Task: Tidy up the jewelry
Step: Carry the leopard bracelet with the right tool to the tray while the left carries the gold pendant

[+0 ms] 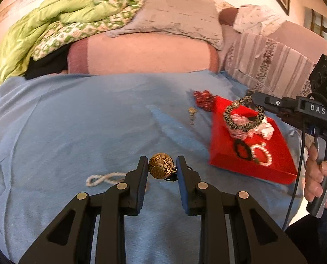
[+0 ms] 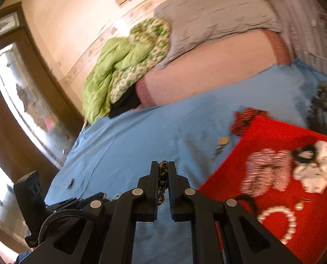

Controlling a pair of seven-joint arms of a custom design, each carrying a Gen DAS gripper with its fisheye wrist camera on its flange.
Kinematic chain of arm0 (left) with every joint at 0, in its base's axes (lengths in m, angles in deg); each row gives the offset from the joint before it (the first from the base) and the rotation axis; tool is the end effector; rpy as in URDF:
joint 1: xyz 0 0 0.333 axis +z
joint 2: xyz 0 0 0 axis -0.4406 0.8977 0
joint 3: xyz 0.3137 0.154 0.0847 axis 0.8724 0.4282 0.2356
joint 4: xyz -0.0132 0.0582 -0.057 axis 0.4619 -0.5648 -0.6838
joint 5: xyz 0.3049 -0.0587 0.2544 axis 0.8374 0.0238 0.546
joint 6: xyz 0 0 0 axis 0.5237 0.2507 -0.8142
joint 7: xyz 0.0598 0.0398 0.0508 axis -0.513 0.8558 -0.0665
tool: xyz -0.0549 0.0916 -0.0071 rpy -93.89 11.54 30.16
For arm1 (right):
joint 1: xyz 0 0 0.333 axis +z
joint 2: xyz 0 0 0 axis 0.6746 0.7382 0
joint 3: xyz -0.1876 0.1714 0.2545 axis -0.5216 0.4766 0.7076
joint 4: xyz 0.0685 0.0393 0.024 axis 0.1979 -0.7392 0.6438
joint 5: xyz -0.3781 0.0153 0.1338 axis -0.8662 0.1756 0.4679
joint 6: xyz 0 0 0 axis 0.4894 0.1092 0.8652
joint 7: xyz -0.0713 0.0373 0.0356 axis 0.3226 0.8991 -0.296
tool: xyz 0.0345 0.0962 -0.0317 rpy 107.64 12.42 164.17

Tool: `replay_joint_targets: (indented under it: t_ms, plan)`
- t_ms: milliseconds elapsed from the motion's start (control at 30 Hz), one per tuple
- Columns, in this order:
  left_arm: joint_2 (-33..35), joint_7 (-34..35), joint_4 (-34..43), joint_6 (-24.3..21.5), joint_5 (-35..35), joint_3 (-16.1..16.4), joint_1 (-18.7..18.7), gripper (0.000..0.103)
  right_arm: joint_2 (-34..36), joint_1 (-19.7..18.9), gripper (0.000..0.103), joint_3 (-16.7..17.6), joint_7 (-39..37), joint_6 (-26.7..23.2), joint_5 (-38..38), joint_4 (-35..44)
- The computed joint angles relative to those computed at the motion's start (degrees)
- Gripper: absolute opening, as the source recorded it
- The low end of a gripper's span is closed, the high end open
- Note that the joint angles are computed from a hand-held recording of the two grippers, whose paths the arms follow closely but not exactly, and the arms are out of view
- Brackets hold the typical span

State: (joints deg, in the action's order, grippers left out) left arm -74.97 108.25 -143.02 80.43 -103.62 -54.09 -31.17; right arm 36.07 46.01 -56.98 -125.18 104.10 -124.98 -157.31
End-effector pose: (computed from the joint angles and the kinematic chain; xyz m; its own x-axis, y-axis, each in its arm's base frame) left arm 0.5927 -0.1443 0.5468 -0.7112 -0.6859 0.1538 -0.5375 0.3896 -0.7479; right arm 0.4906 0.1939 0.5576 -0.1228 -0.8577 -0.4993 -0.4932 0.4893 -0.7193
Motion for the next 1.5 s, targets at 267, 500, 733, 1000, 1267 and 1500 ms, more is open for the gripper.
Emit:
replay_joint_targets:
  t_ms: [267, 500, 733, 1000, 1267, 1500]
  plan:
    - [-1.63, 0.39, -0.78, -1.37, -0.08, -2.08, -3.66, 0.025, -13.45, -7.84, 0.008, 1.88, 9.0, -0.5, -1.84, -11.19]
    - [-1.65, -0.57, -0.75, -2.25, 0.98, -4.31, -8.15, 0.025, -20.27, -5.05, 0.008, -2.26, -0.37, -4.73, 12.37, -19.81]
    - [0.24, -3.24, -0.22, -2.34, 4.0, -6.04, -11.52, 0.025, -21.67, 0.02, 0.008, -5.19, -13.19, -14.03, 26.18, -21.87]
    - [2.91, -7.05, 0.46, -0.93, 8.77, -6.91, -12.72, 0.025, -20.37, -0.14, 0.009, -4.22, -21.25, -16.4, 36.51, -22.41]
    - [3.69, -8.21, 0.5, -0.44, 10.54, -7.06, -12.3, 0.025, -19.48, -2.71, 0.009, -0.98, -23.85, -17.05, 40.28, -21.78]
    - [3.48, -8.43, -0.02, 0.77, 11.44, -7.22, -12.28, 0.025, -18.38, -2.57, 0.009, -0.77, -25.16, -18.33, 41.5, -20.94]
